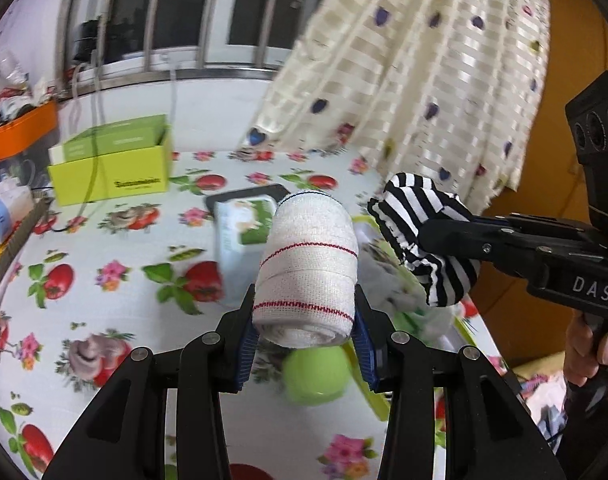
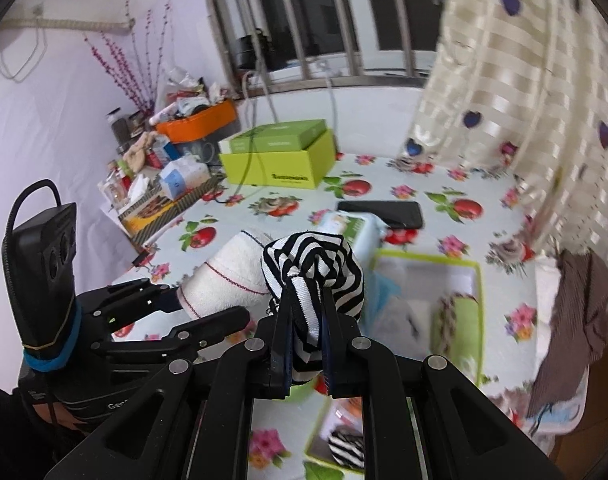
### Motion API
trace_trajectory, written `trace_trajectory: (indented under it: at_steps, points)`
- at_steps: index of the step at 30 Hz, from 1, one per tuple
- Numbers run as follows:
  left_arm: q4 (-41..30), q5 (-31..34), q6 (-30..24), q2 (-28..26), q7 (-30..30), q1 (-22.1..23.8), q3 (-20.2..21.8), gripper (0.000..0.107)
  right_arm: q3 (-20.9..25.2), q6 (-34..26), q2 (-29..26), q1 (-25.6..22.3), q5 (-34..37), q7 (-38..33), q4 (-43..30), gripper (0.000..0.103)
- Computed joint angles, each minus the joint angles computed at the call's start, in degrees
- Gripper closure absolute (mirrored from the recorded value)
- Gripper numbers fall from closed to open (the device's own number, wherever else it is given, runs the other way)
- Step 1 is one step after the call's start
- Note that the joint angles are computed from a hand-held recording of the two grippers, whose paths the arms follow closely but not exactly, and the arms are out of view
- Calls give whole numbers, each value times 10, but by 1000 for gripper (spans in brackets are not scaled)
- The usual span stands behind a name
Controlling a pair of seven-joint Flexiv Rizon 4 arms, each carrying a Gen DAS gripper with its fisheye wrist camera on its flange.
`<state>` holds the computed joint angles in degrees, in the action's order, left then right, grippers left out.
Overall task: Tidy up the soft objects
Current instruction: 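Carry the rolled towel and striped sock over the box with both grippers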
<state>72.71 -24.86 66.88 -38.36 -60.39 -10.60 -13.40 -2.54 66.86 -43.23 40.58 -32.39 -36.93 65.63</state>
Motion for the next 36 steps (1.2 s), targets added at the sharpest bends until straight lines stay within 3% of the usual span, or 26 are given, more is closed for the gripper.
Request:
trace_trajectory:
  at_steps: [8, 18, 27, 36]
  points:
    - [15, -4, -21, 3, 24, -14, -17, 64, -45, 62, 68, 9, -53, 108, 145, 92]
    - [29, -7, -57, 0, 46, -32, -19, 64, -48, 93, 103, -3, -107, 206, 253, 92]
    - [-2, 12, -101, -30, 38, -52, -4, 64, -22, 83, 102, -26, -102, 221, 286, 92]
    - [-60, 40, -136, -67, 8, -68, 15, 64, -2, 91, 65, -49, -50, 177, 255, 92]
